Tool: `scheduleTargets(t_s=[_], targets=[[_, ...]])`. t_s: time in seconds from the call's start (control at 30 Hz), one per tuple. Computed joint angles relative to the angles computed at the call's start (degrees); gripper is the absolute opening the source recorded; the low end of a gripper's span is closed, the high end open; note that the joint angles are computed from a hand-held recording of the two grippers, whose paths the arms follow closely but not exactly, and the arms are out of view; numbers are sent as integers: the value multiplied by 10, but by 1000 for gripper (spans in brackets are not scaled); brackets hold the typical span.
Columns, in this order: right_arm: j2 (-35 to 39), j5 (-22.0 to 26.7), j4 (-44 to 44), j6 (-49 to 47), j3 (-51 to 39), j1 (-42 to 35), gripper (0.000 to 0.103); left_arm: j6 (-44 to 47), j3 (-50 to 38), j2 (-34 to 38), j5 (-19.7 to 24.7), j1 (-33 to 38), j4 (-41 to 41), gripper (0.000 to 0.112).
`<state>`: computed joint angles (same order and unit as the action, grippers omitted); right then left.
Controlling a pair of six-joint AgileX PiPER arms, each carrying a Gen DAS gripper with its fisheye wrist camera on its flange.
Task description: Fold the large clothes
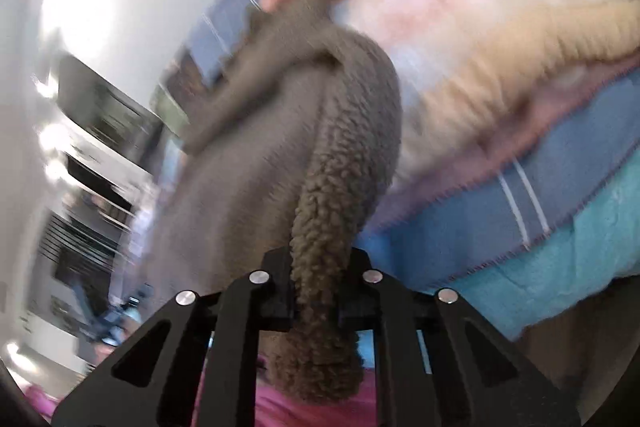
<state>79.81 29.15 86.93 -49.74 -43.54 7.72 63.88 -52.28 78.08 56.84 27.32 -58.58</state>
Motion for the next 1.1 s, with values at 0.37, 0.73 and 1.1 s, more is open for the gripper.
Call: scheduleTargets(t_s=[0.37, 0.73, 1.1], targets=[[-122, 48, 78, -10, -66, -22, 11, -1, -111, -107, 76, 98, -166, 11], [-85, -148, -322, 306, -178, 82, 11, -110, -196, -65, -73, -8, -27, 13], [267, -86, -635, 594, -587, 44, 11, -384, -510, 205, -174, -148, 261, 13]])
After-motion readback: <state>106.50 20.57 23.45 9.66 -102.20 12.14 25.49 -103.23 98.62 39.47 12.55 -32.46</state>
